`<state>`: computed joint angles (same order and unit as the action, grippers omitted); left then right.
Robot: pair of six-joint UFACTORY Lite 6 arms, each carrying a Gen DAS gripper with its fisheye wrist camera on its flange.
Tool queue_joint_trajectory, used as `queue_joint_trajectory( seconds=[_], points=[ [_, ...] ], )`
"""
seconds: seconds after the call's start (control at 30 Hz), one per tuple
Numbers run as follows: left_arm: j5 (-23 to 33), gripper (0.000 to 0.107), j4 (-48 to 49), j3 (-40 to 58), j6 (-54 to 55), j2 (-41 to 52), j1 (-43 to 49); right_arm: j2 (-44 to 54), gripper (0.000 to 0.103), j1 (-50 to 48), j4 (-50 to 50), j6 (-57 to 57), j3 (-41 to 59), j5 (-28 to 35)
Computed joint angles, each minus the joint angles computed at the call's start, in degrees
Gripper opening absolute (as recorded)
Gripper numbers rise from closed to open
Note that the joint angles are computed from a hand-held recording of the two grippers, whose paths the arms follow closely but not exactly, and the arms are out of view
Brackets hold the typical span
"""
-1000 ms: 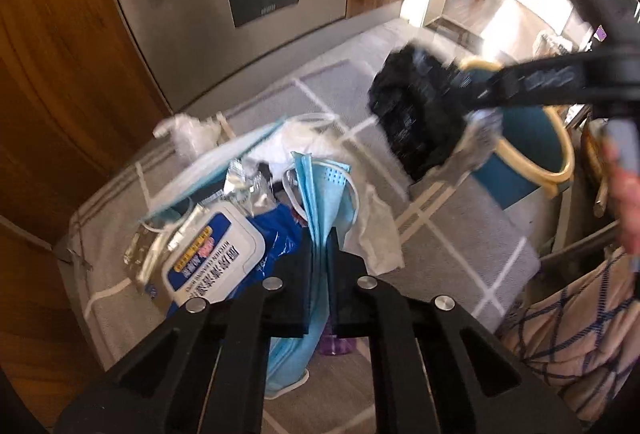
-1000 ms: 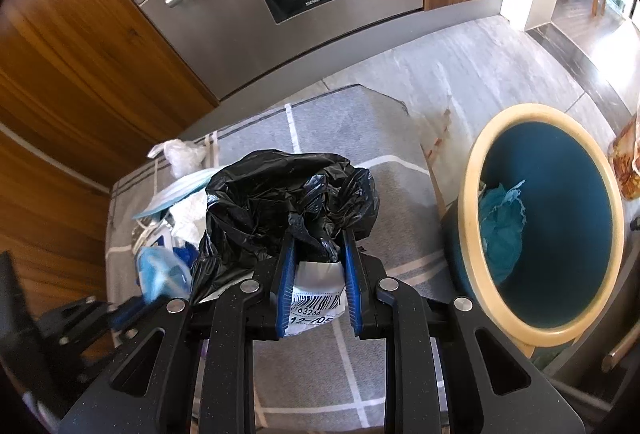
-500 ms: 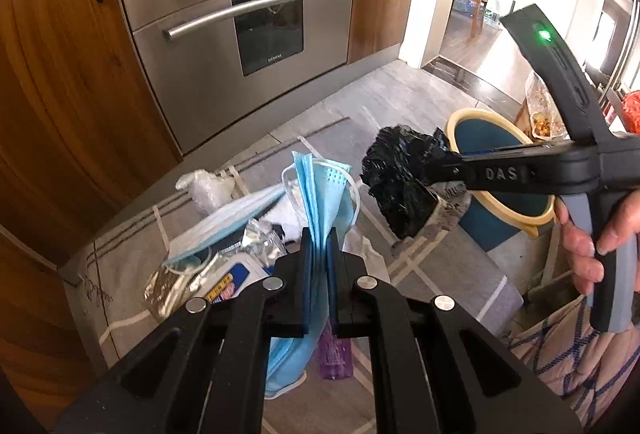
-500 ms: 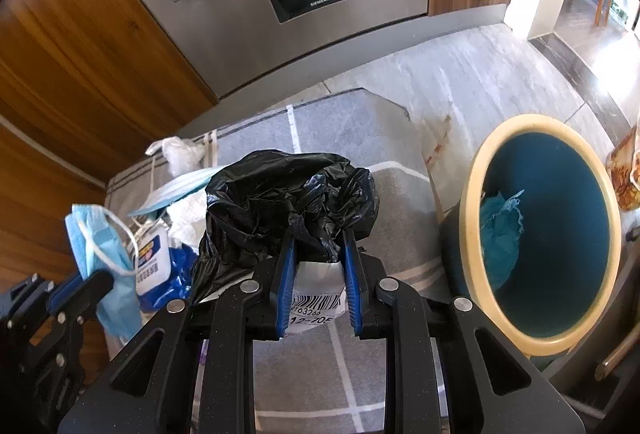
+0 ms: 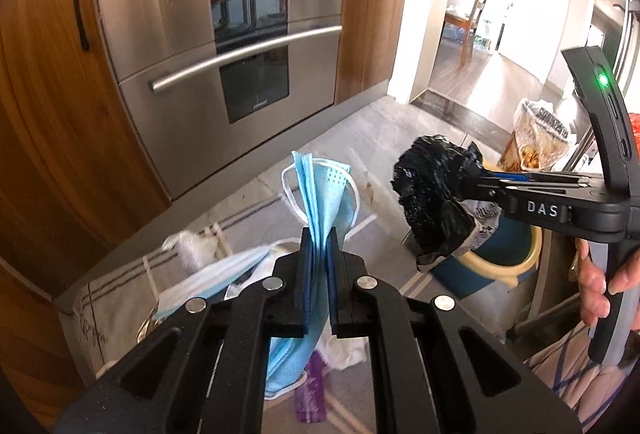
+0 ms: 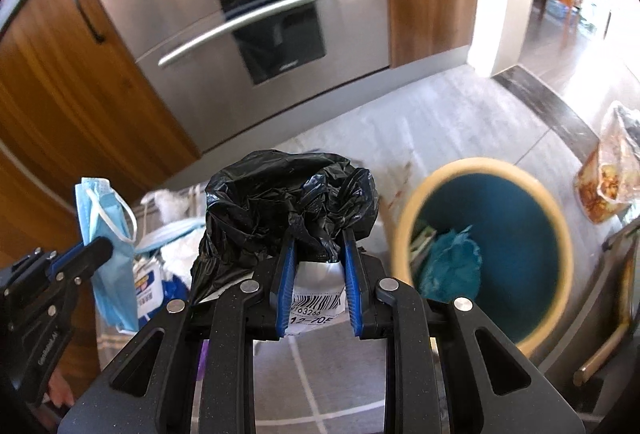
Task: Collect trash
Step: 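Carry both items over the teal bin and open both grippers to drop them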
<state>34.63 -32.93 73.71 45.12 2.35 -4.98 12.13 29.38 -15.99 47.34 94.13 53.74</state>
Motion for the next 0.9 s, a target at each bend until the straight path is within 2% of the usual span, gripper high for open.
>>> queue_joint_trajectory(
  seconds=[0.47, 0.6, 0.67, 0.77, 0.9],
  points=[
    [-3.3, 0.006, 1.7, 6.3, -5.7, 4.3, -9.3, -14.8, 0.024, -11.8, -1.8, -2.7, -7.5, 0.2],
    [-5.2, 0.006, -0.7, 5.9, -4.6, 4.5, -11.3, -18.8, 0.024, -17.1, -1.6, -8.3, -10.3, 0.7],
    [-4.5, 0.006, -4.4, 5.9, -2.5, 5.0, -11.8, -20.5, 0.024, -20.6, -0.6, -11.1, -12.1, 0.3],
    [-1.9, 0.006, -11.9, 6.1, 2.1, 6.1, -11.8, -21.9, 0.024, -29.1, 4.6, -16.9, -15.8, -1.5],
    [-2.1, 0.006, -16.9, 5.7, 6.3, 6.8, -14.3, -18.6, 0.024, -39.8, 17.5, -26.3, -19.7, -3.5]
  ],
)
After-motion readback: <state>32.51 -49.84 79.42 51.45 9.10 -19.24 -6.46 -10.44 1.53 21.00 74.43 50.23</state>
